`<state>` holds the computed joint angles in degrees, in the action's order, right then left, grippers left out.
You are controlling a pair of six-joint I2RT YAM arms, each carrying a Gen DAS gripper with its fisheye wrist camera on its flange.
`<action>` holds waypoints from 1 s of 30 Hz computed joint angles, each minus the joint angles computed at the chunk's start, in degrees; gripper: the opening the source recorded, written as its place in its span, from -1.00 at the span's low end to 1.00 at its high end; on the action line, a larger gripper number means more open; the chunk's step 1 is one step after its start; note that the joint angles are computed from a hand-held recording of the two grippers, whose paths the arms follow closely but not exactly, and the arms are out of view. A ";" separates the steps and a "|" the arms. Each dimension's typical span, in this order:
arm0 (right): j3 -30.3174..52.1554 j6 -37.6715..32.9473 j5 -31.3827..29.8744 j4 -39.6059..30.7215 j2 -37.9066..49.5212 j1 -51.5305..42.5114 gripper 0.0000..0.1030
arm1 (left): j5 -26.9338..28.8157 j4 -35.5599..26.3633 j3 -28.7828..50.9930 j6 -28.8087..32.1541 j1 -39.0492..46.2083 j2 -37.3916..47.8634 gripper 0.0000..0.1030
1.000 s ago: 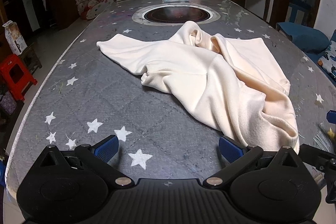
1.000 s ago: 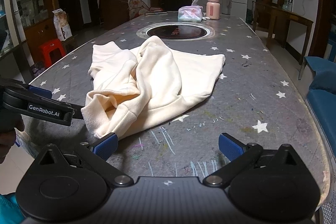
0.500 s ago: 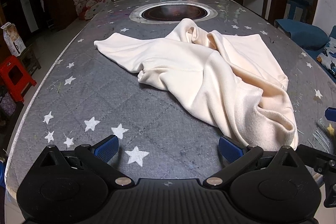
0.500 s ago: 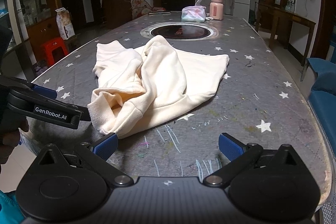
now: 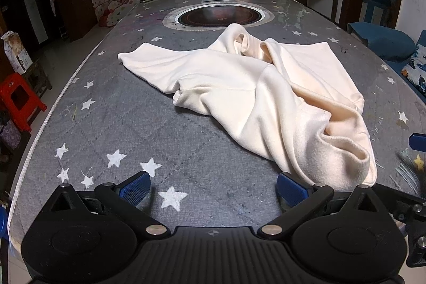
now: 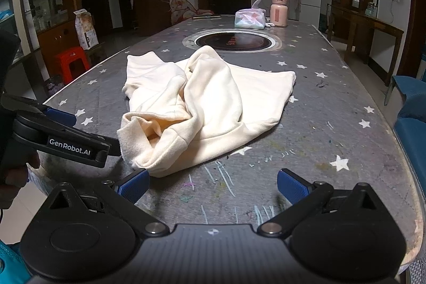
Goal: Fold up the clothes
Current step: 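Move both grippers over the crumpled cream sweatshirt, fingers open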
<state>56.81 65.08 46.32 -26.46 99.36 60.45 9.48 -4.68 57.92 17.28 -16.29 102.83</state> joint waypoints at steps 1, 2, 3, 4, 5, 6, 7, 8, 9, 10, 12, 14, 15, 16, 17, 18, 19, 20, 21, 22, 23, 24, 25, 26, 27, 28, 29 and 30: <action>0.02 -0.21 -0.02 0.10 -0.02 -0.03 1.00 | -0.02 -0.07 0.08 -0.01 -0.02 0.00 1.00; 0.06 -0.41 -0.05 0.20 0.00 -0.09 1.00 | -0.04 -0.12 0.17 0.01 -0.01 0.02 1.00; 0.10 -0.66 -0.08 0.34 0.01 -0.17 1.00 | -0.06 -0.17 0.27 0.02 0.01 0.03 1.00; 0.05 -1.00 -0.11 0.62 -0.06 -0.27 1.00 | -0.05 -0.26 0.38 0.00 0.03 0.03 1.00; 0.03 -1.31 -0.13 0.86 -0.10 -0.36 1.00 | -0.05 -0.36 0.51 -0.02 0.05 0.04 1.00; 0.05 -1.58 -0.13 1.05 -0.14 -0.44 1.00 | -0.07 -0.47 0.69 -0.07 0.07 0.11 1.00; 0.04 -1.89 -0.14 1.28 -0.21 -0.54 1.00 | -0.09 -0.58 0.83 -0.07 0.08 0.15 1.00; 0.04 -2.15 -0.14 1.47 -0.28 -0.61 1.00 | -0.11 -0.67 0.99 -0.04 0.08 0.23 1.00; 0.05 -2.41 -0.17 1.66 -0.35 -0.70 1.00 | -0.10 -0.78 1.20 -0.02 0.11 0.34 1.00; 0.08 -2.65 -0.26 1.82 -0.41 -0.80 1.00 | -0.14 -0.96 1.41 -0.05 0.13 0.39 1.00; 0.10 -3.24 -0.56 2.22 -0.55 -1.08 1.00 | -0.11 -1.30 1.95 -0.15 0.22 0.58 1.00; 0.05 -4.03 -0.82 2.79 -0.82 -1.34 1.00 | -0.03 -1.63 2.46 -0.25 0.32 0.71 1.00; 0.01 -4.50 -0.96 3.12 -1.00 -1.48 1.00 | -0.02 -1.86 2.88 -0.26 0.39 0.87 1.00; -0.09 -4.99 -1.09 3.51 -1.23 -1.64 1.00 | -0.02 -2.03 3.19 -0.24 0.46 0.96 1.00; -0.28 -5.60 -1.26 4.05 -1.55 -1.83 1.00 | -0.03 -2.24 3.56 -0.25 0.53 1.08 1.00; -0.44 -6.23 -1.49 4.58 -1.92 -2.07 1.00 | -0.04 -2.46 3.99 -0.32 0.59 1.21 1.00; -0.48 -6.83 -1.69 4.93 -2.24 -2.33 1.00 | -0.04 -2.70 4.45 -0.40 0.66 1.36 1.00; -0.44 -7.50 -1.86 5.20 -2.50 -2.60 1.00 | 0.01 -2.98 5.05 -0.51 0.77 1.60 1.00; -0.40 -8.24 -2.04 5.53 -2.73 -2.90 1.00 | 0.01 -3.24 5.59 -0.60 0.85 1.83 1.00; -0.36 -9.07 -2.25 5.94 -2.93 -3.21 1.00 | 0.01 -3.50 6.14 -0.68 0.93 2.06 1.00; -0.30 -9.99 -2.49 6.35 -3.13 -3.57 1.00 | 0.02 -3.75 6.75 -0.71 0.99 2.35 1.00; -0.25 -10.96 -2.76 6.76 -3.32 -3.94 1.00 | -0.04 -4.01 7.41 -0.74 1.01 2.71 1.00; -0.18 -11.90 -3.06 7.11 -3.49 -4.33 1.00 | -0.10 -4.31 8.12 -0.76 1.03 3.11 1.00; -0.06 -12.83 -3.41 7.38 -3.65 -4.80 1.00 | -0.17 -4.74 9.04 -0.75 1.02 3.65 1.00; 0.06 -13.75 -3.78 7.64 -3.79 -5.27 1.00 | -0.23 -5.15 9.92 -0.73 1.00 4.16 1.00; 0.14 -14.71 -4.19 8.01 -3.97 -5.82 1.00 | -0.24 -5.41 10.63 -0.66 0.99 4.57 1.00; 0.14 -15.72 -4.64 8.50 -4.18 -6.46 1.00 | -0.24 -5.69 11.57 -0.61 0.97 5.09 1.00; 0.19 -16.67 -5.02 8.96 -4.31 -7.07 1.00 | -0.14 -6.05 12.64 -0.57 0.98 5.69 1.00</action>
<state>56.99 48.41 41.31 -17.49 95.05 53.37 9.33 -10.73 70.56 16.72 -15.31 108.53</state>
